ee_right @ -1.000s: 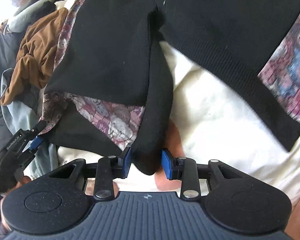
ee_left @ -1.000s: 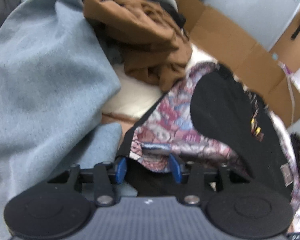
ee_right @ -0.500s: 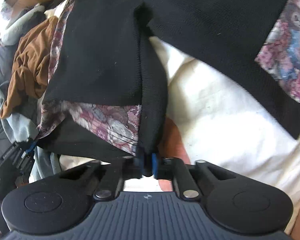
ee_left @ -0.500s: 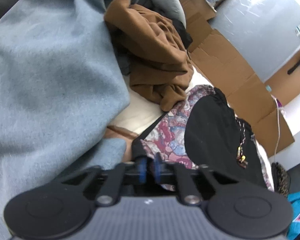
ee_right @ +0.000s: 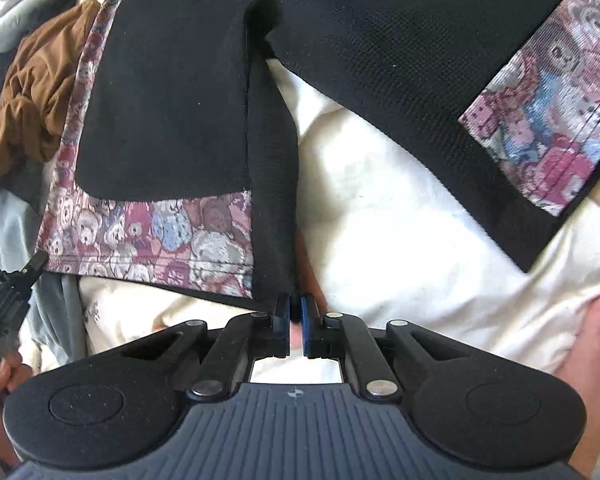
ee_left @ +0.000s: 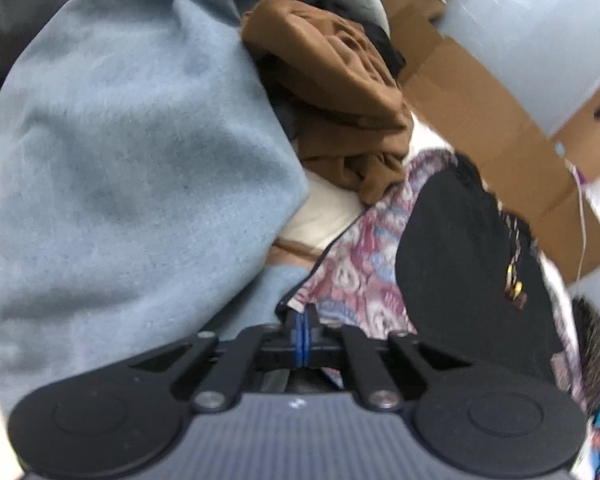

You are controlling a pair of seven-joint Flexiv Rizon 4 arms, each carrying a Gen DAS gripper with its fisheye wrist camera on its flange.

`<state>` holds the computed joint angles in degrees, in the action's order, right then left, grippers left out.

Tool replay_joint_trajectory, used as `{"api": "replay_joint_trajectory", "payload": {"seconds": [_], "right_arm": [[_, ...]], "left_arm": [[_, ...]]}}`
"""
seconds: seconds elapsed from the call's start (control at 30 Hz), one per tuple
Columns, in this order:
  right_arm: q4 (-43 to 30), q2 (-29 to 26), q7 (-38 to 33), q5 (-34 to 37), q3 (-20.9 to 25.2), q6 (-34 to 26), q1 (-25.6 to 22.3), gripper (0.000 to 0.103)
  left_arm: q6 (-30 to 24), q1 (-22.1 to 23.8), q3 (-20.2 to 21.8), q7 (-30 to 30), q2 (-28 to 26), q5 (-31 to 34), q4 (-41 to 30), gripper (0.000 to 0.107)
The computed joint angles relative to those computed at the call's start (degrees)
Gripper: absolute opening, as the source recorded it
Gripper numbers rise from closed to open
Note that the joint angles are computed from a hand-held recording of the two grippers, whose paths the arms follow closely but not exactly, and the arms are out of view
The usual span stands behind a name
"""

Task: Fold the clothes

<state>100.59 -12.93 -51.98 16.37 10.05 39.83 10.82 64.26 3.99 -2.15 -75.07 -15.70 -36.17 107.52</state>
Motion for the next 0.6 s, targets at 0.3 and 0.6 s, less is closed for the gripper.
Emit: {"api": "replay_joint_trajectory", "payload": {"seconds": [0.3,0.6], "right_arm": [[2.7,2.5,-0.5,-3.7,0.0,5.3,1.2,0.006],[2.7,0.3,-0.1,-11.4,-1.1,11.7,2.6,0.006]], "left_arm": [[-3.9,0.6,0.6,4.0,0.2,4.6,-4.4,0.026],[-7.8,0.2,1.5,0.9,-3.8,8.6,-8.2,0.038]]}}
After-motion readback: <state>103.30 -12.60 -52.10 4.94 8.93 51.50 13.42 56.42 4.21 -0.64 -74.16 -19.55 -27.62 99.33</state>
